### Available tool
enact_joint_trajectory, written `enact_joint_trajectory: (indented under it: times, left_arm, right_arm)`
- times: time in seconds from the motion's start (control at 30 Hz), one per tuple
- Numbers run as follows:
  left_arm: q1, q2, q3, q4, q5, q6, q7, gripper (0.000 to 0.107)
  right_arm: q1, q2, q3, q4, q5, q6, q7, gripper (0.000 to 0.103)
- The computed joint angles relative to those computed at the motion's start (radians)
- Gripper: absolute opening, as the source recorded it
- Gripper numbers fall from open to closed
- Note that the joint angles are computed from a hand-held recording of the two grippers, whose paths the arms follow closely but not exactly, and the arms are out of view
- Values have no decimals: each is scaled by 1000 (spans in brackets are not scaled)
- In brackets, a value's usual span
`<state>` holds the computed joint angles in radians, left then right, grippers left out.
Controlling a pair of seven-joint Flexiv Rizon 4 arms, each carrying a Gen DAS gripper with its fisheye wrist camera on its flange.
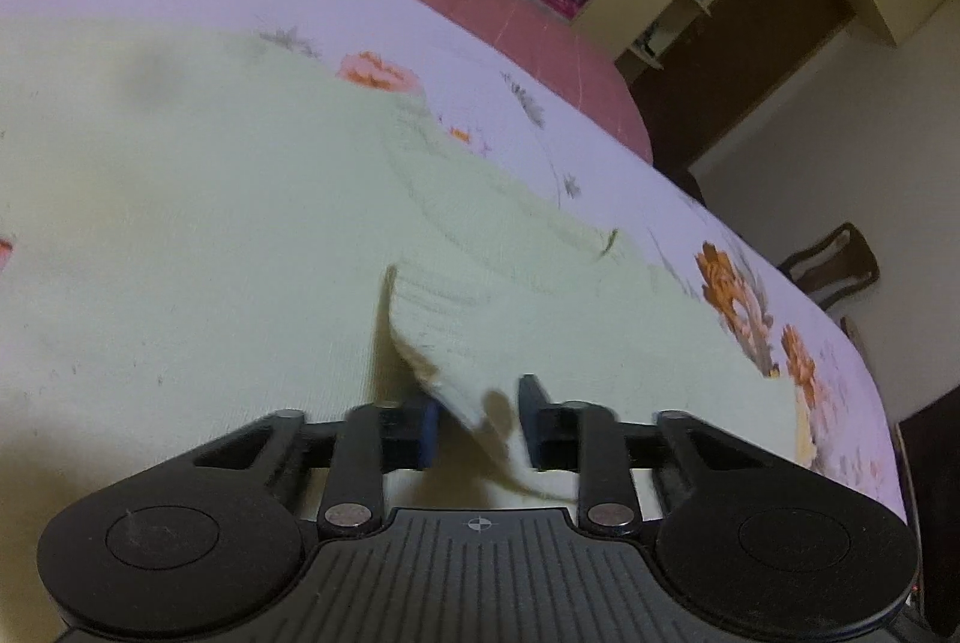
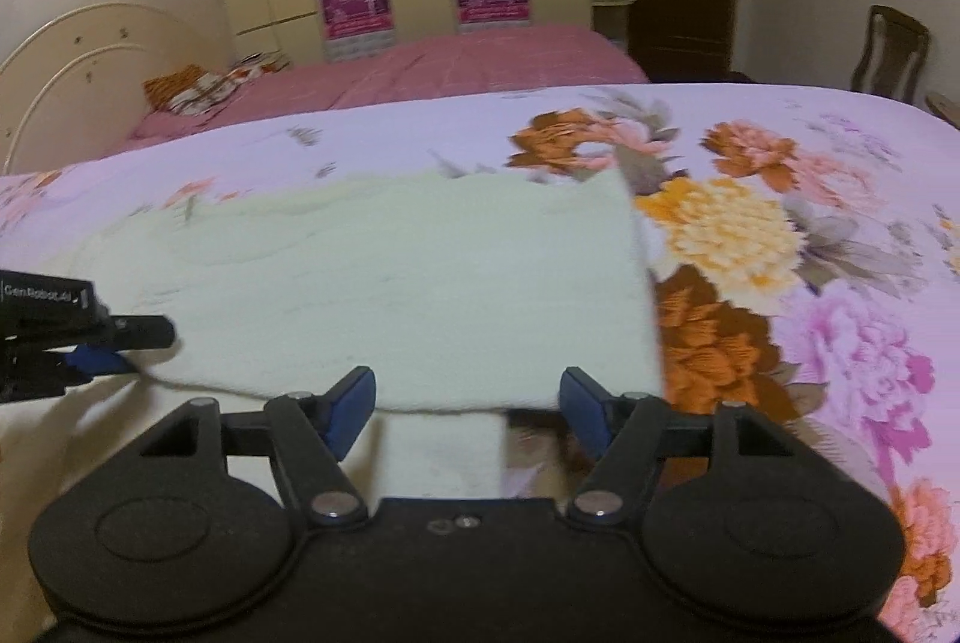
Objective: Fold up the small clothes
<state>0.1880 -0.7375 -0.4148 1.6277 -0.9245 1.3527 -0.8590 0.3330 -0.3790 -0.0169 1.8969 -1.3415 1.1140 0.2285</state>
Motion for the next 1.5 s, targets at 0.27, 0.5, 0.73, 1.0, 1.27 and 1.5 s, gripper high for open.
enact_joint_trajectory:
  times: [0.27, 0.5, 0.73, 1.0, 1.27, 1.5]
  left_arm:
    - [101, -9, -176, 3, -109, 182, 161, 4]
    - [129, -34, -153, -26, -15, 230, 88, 4]
    - [125, -44, -83, -26, 81, 233, -11, 4]
    - [86, -69, 19, -38, 232, 208, -97, 4]
    - [72, -37, 77, -6, 339, 286, -202, 4]
    - [205, -40, -93, 1, 471, 289, -181, 4]
  right_arm:
    - [-16, 15, 4, 26, 8, -42, 18, 75]
    - [-16, -28, 1, -2, 54, 2, -49, 68]
    - [-23, -56, -44, -30, 21, 143, 32, 56]
    - [-43, -91, -49, -61, 91, 202, 38, 13]
    - [-13, -59, -65, -33, 105, 158, -7, 13]
    - [-68, -95, -105, -98, -18, 268, 175, 51]
